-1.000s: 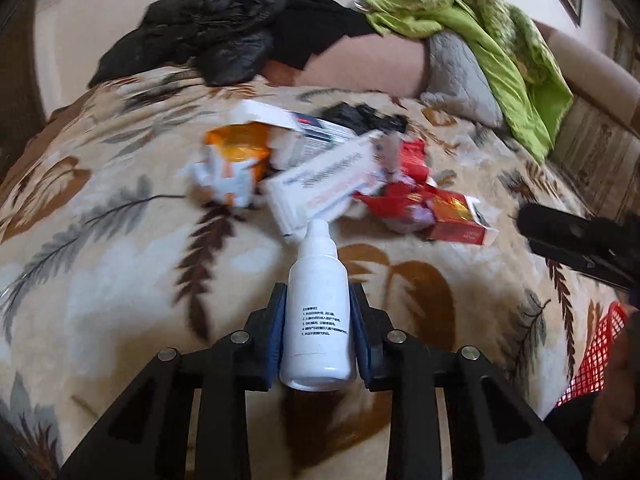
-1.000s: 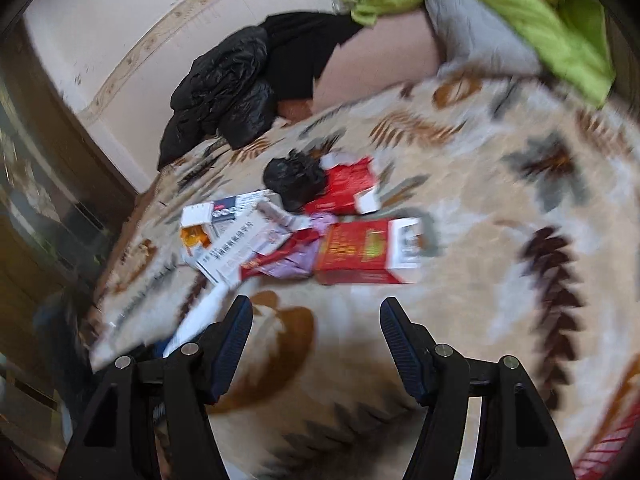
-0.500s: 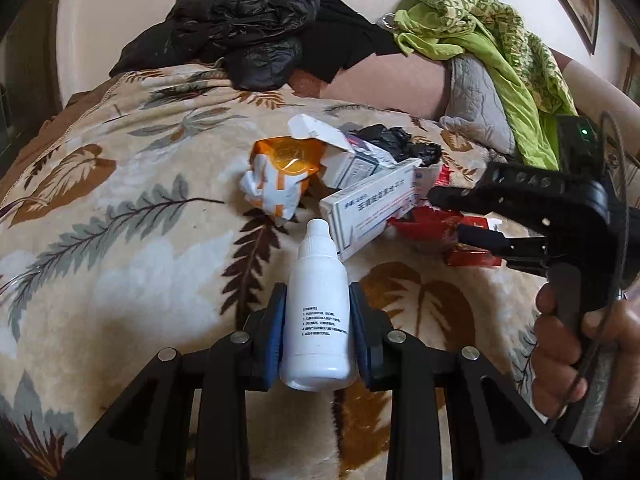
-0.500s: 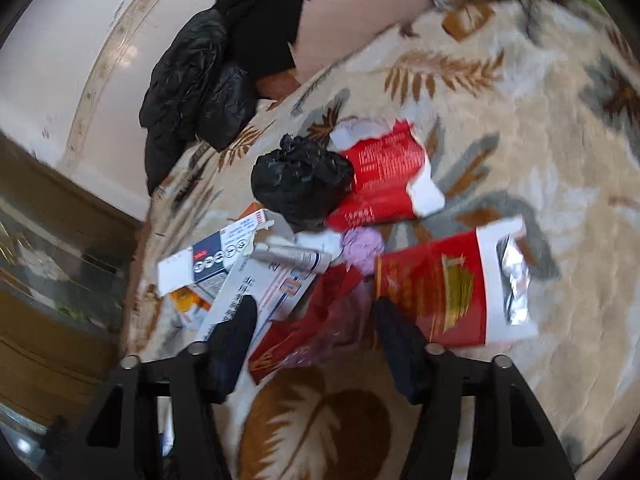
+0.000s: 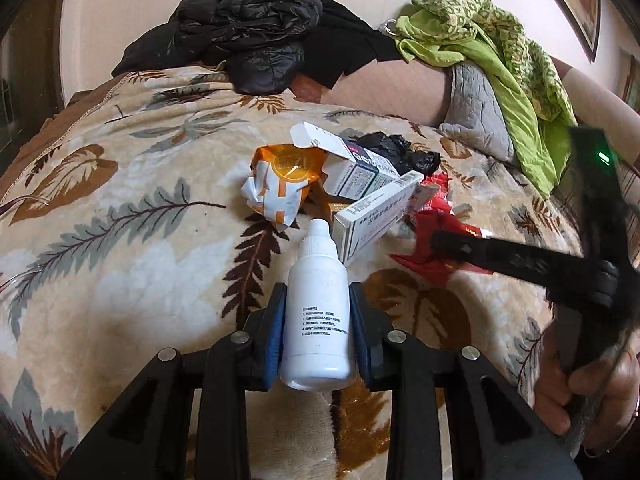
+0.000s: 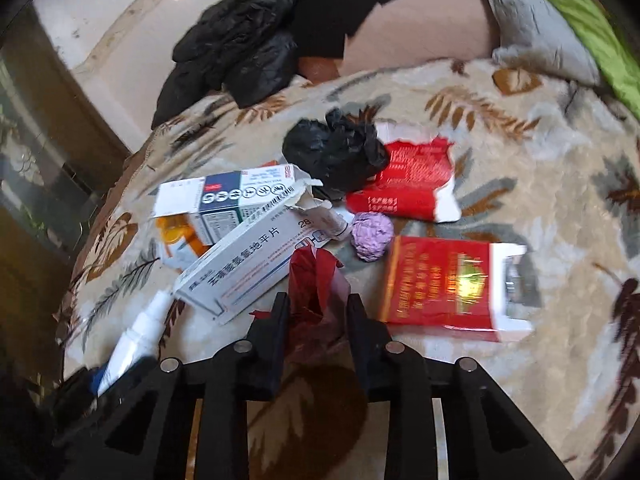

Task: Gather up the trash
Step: 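Grasp the white bottle with the left tool while the right tool grasps the red wrapper, then lift the white bottle and red wrapper off the bed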

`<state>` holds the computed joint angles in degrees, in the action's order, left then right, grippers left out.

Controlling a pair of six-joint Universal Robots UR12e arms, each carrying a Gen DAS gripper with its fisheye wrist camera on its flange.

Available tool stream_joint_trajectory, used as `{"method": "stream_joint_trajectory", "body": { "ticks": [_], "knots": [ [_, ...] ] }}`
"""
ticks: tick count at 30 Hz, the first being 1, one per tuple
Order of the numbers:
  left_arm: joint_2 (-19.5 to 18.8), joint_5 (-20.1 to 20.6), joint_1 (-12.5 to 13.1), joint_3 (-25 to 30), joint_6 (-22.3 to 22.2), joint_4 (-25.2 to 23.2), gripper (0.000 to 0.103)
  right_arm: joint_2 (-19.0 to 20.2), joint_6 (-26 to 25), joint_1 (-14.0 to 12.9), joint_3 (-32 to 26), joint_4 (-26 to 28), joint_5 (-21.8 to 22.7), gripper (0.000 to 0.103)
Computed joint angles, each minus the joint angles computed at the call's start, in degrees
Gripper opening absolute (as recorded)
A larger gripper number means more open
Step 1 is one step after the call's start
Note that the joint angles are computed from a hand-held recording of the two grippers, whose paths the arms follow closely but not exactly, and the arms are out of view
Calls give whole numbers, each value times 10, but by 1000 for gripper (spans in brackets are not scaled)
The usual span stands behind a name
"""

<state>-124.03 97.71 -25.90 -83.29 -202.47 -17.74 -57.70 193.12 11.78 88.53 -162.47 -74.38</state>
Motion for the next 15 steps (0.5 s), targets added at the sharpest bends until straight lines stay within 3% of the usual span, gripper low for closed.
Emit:
{"method": "stream_joint_trajectory", "body": {
  "ticks": [9, 15],
  "knots": [
    [0, 17, -8, -2, 13, 42, 29, -52, -22, -1, 77, -116, -22, 30],
    [-7, 54, -18, 8, 33, 44, 29, -51, -58, 9, 77, -124, -50, 30]
  ]
}}
